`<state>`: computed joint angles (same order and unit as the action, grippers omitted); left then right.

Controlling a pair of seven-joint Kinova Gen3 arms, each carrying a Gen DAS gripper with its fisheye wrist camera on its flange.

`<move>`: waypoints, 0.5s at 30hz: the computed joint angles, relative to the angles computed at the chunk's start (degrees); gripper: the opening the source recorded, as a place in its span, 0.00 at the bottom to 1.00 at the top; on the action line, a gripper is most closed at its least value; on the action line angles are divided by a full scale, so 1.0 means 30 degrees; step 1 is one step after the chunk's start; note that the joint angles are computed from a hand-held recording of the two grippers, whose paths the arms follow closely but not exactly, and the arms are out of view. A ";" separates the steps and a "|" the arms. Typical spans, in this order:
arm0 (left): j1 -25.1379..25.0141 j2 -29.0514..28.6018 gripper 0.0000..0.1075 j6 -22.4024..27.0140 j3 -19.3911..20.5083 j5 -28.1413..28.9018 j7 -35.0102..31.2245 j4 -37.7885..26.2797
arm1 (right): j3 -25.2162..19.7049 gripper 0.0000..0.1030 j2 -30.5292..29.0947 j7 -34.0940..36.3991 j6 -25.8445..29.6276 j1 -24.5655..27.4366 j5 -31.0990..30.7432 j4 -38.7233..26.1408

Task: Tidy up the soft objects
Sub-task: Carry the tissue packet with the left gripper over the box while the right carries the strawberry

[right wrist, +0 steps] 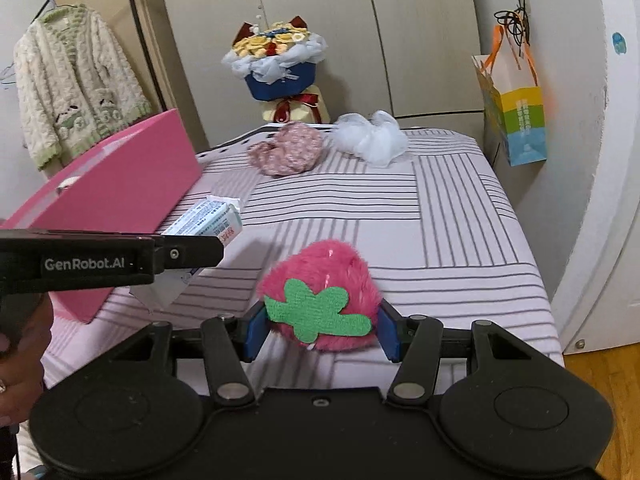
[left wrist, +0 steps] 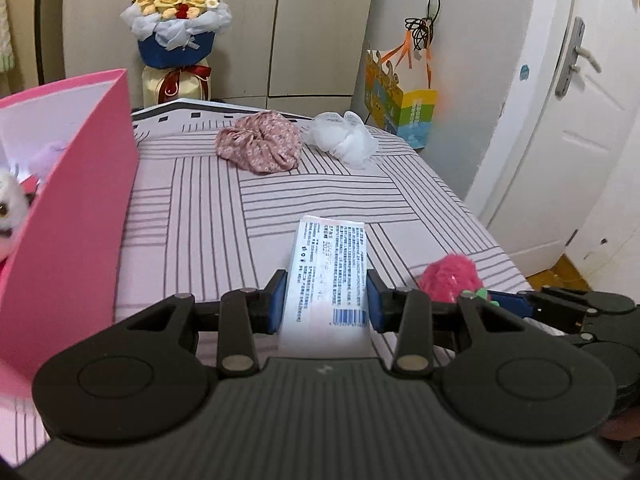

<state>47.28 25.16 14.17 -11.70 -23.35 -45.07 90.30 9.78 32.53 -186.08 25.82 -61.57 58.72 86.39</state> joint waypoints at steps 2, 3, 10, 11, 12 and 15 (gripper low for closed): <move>-0.0536 -0.0559 0.36 0.0154 0.0714 0.0142 -0.0583 0.0506 | 0.0591 0.58 -0.0240 0.0663 -0.0376 -0.0561 -0.0835 0.0173; -0.0754 -0.0877 0.36 0.0267 0.1007 0.0178 -0.0845 0.0801 | 0.0765 0.58 -0.0353 0.1214 -0.0500 -0.0753 -0.1356 0.0204; -0.5072 -0.3300 0.36 0.0254 0.5419 0.3033 -0.4578 0.2949 | -0.4371 0.58 -0.1378 0.6651 0.0152 0.2822 -0.3548 -0.0397; -0.5957 -0.3573 0.36 0.0359 0.6280 0.3718 -0.5354 0.3111 | -0.5256 0.58 -0.1466 0.7428 0.0534 0.3400 -0.3796 -0.0657; -0.6841 -0.3869 0.36 0.0506 0.7115 0.4425 -0.6131 0.3280 | -0.6141 0.58 -0.1523 0.8204 0.0852 0.3981 -0.3979 -0.0931; -0.7511 -0.4728 0.36 0.1173 0.7494 0.5451 -0.7396 0.3597 | -0.8795 0.58 -0.1555 1.0534 0.1668 0.5703 -0.4596 -0.1842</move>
<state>24.74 10.97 17.69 10.78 -7.00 -67.26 101.10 -16.60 27.87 -154.48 30.82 -44.46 44.93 80.87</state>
